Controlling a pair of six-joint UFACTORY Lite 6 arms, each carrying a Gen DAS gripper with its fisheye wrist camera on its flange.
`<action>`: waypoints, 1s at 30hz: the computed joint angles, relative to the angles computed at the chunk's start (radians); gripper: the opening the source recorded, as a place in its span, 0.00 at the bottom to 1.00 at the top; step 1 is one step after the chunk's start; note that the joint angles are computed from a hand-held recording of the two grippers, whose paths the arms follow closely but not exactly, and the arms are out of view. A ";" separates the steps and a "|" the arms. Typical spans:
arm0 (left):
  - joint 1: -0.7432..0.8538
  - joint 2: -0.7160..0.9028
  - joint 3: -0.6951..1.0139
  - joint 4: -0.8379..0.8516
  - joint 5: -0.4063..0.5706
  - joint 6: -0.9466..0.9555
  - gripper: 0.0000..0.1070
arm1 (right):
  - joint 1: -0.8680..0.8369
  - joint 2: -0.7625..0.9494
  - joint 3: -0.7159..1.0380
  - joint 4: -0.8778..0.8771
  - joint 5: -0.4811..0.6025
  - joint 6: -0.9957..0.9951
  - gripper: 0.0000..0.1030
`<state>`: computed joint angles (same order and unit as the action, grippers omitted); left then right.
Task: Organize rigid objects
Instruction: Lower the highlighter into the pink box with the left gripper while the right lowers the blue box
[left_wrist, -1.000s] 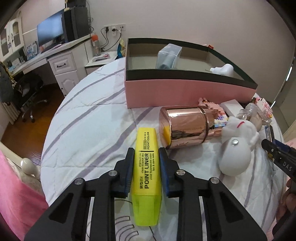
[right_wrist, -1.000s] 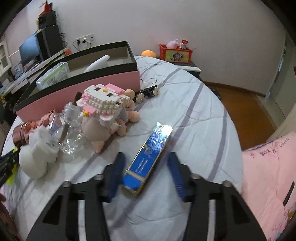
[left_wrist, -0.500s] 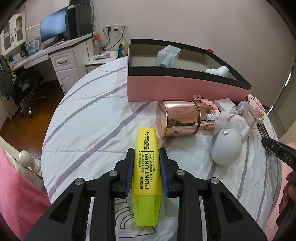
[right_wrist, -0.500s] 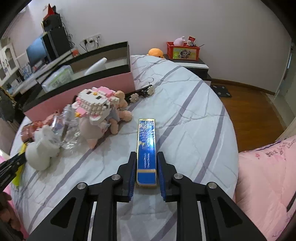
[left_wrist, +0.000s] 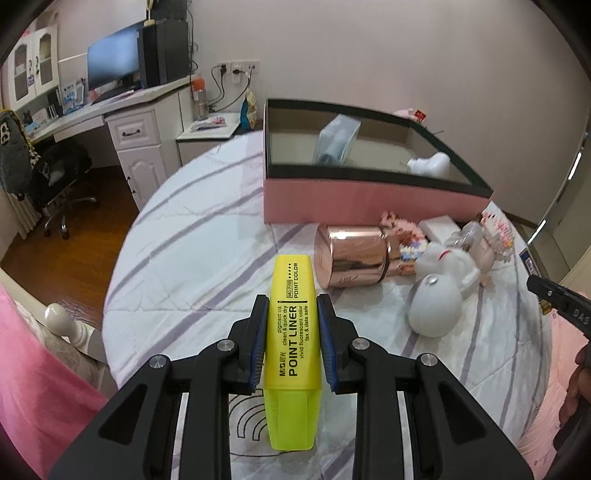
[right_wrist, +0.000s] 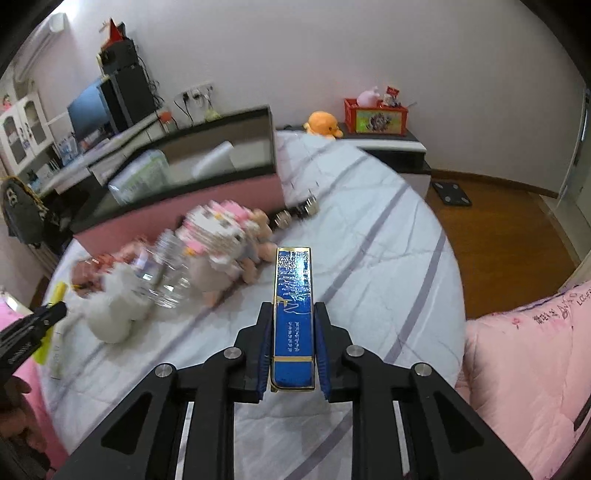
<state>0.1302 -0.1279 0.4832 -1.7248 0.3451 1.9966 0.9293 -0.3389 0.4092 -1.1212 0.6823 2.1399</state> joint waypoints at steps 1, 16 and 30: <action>0.005 -0.017 0.006 0.048 0.006 -0.050 0.24 | 0.007 -0.019 0.007 0.007 0.011 -0.017 0.20; -0.160 0.055 0.370 0.300 -0.050 -0.445 0.24 | -0.238 0.226 0.436 -0.121 -0.213 -0.307 0.20; -0.339 0.691 1.103 0.910 -0.068 -1.178 0.24 | -0.553 0.746 0.922 0.313 -0.433 -0.917 0.20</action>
<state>-0.2088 0.5631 1.5862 -0.8149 0.2768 0.8189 0.3762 0.4074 1.3317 -0.8083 0.2490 1.2226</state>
